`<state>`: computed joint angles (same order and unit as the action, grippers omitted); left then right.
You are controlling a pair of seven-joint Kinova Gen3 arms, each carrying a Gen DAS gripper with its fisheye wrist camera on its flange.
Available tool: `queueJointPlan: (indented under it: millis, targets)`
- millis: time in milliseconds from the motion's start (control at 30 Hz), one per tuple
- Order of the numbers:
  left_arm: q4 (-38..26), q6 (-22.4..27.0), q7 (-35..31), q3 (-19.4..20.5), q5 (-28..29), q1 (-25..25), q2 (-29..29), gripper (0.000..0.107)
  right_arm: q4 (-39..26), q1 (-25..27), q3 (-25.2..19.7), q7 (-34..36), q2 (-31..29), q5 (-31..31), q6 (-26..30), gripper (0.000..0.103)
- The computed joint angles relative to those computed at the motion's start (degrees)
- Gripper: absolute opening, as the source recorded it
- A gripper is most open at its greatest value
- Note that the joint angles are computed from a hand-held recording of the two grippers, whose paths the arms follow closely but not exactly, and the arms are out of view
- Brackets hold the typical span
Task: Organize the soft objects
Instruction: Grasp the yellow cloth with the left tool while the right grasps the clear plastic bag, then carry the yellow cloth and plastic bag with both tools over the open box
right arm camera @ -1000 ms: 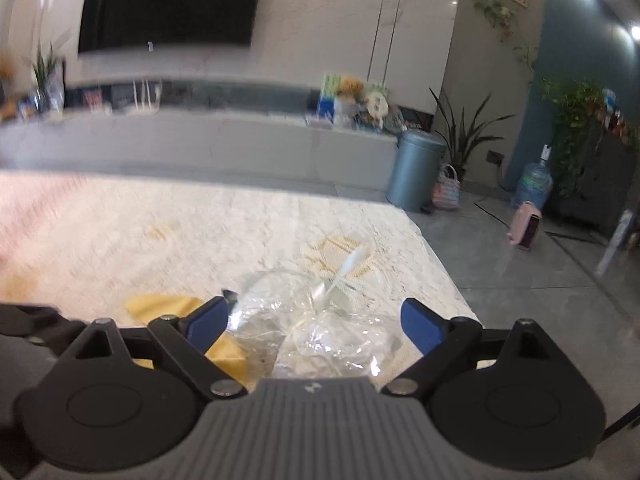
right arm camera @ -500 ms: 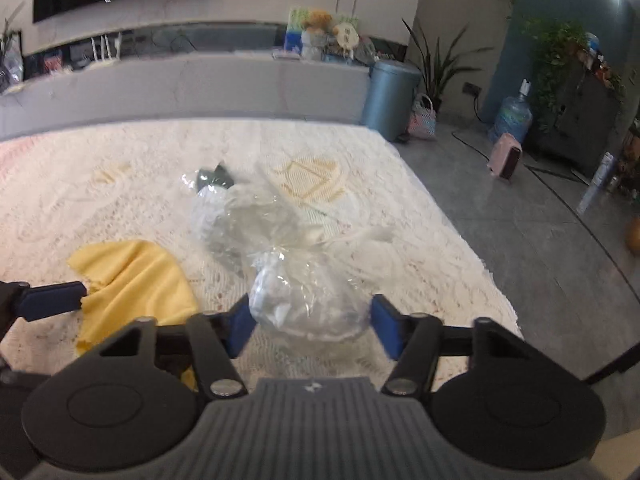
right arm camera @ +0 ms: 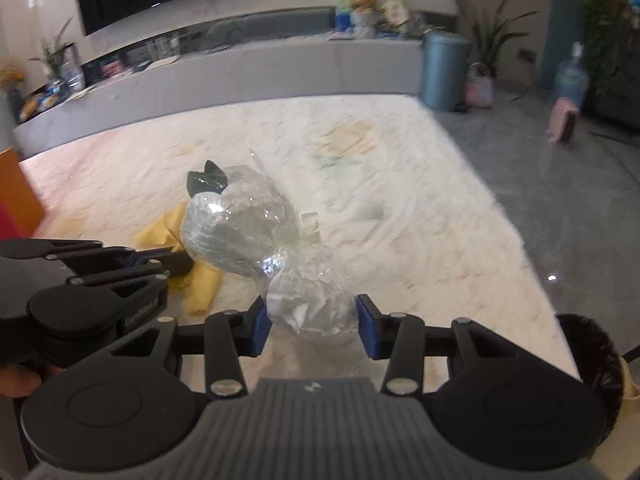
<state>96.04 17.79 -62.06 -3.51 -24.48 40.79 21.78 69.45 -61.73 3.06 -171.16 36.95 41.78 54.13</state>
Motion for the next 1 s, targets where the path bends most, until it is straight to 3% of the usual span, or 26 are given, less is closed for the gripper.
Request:
queueJointPlan:
  millis: [167, 300, 333, 400, 433, 500, 633, 700, 767, 867, 933, 1000]
  targets:
    - [4.98, 1.60, -3.87, 4.09, 2.04, -4.33, -4.21, 0.005, -3.64, -0.46, -0.97, 6.28, 1.39, -0.39, 1.67, 0.053]
    - [5.84, 0.31, -3.04, 2.59, -1.02, -2.73, -4.28, 0.011, -4.71, 0.40, -0.81, 8.17, 2.50, -1.72, 0.13, 0.058]
    - [5.36, 0.65, -3.05, 2.92, -0.97, -2.92, -4.01, 0.019, -5.42, 0.25, -0.54, 8.85, 2.98, -1.88, 0.53, 0.061]
    - [4.40, 1.34, -1.49, 2.19, -1.13, -2.00, -3.41, 0.047, -6.25, -0.28, 0.54, 9.35, 3.76, -1.28, 0.68, 0.065]
    - [3.95, 1.73, -1.03, 2.39, -0.72, -2.26, -3.08, 0.068, -6.21, -0.69, 1.14, 9.19, 3.97, -0.63, 0.29, 0.065]
    - [4.42, 0.13, 0.15, 1.98, 0.29, -2.54, -2.77, 0.073, -6.07, -0.53, 1.36, 9.15, 4.13, -0.60, -0.81, 0.068]
    - [5.24, -2.85, -3.08, 5.07, 4.22, -6.67, -2.28, 0.076, -8.97, -0.21, 1.46, 10.56, 5.85, -2.14, 1.23, 0.074]
    - [5.50, -4.12, -3.31, 4.09, 5.30, -6.22, -2.07, 0.074, -9.11, -0.05, 1.54, 10.66, 6.07, -2.75, 0.84, 0.073]
    - [6.71, -6.78, -5.91, 5.23, 7.19, -7.69, -2.27, 0.044, -8.54, -0.27, 2.05, 9.75, 5.94, -2.89, 0.20, 0.062]
    - [6.93, -7.36, -7.95, 4.11, 7.83, -6.78, -2.34, 0.022, -6.43, -0.37, 2.56, 6.44, 4.75, -3.29, -1.45, 0.055]
    - [6.93, -7.20, -9.23, 4.48, 9.31, -7.14, -2.50, 0.011, -4.83, -0.67, 2.92, 4.27, 3.97, -2.81, -2.49, 0.049]
    - [6.69, -6.90, -10.02, 3.99, 10.03, -6.78, -2.46, 0.010, -4.25, -0.88, 2.94, 3.03, 3.59, -2.41, -2.53, 0.048]
